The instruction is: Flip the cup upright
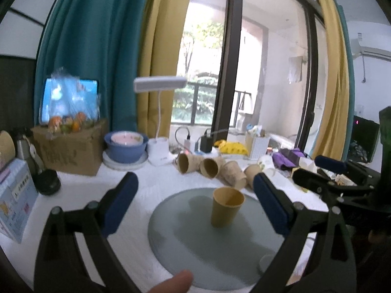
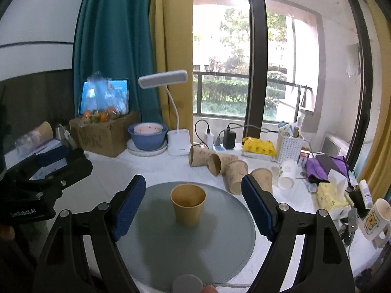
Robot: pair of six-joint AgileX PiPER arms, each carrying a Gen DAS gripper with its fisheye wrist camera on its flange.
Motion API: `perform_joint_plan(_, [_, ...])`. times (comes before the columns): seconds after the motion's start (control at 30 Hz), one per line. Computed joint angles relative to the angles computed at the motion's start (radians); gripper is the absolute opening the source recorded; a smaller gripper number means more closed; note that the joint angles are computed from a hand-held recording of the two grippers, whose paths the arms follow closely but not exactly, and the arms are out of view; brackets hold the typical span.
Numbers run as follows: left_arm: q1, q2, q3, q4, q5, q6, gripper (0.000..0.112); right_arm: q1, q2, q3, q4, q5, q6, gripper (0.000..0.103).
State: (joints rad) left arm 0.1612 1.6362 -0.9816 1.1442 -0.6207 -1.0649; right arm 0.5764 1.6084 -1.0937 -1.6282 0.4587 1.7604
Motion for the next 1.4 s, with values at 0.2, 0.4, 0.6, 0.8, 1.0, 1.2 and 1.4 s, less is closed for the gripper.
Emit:
perform_joint_plan(0.2, [-0.002,-0.073,0.035,-0.059,-0.028,0.066,0.096,0.016,-0.070,0.037,-0.022,0.031,0.030,0.083])
perform_joint_plan(0.4, [-0.012,-0.121,0.060,-0.103,-0.035,0.112,0.096,0.036,-0.119,0.067,-0.035,0.073,0.042,0.083])
perform_joint_plan(0.6, [-0.010,-0.127,0.057,-0.073,-0.059,0.099,0.096,0.028,-0.130,0.073,-0.047,0.073,0.060,0.083])
perform_joint_plan(0.8, [-0.006,-0.125,0.055,-0.046,-0.071,0.078,0.096,0.028,-0.133,0.078,-0.053,0.075,0.070,0.083])
perform_joint_plan(1.0, [-0.007,-0.125,0.058,-0.046,-0.074,0.080,0.096,0.028,-0.130,0.076,-0.053,0.074,0.070,0.083])
perform_joint_plan(1.2, [-0.010,-0.123,0.059,-0.051,-0.071,0.085,0.096,0.028,-0.128,0.074,-0.052,0.074,0.069,0.083])
perform_joint_plan(1.4, [-0.008,-0.125,0.068,-0.056,-0.077,0.097,0.096,0.027,-0.129,0.075,-0.053,0.072,0.069,0.083])
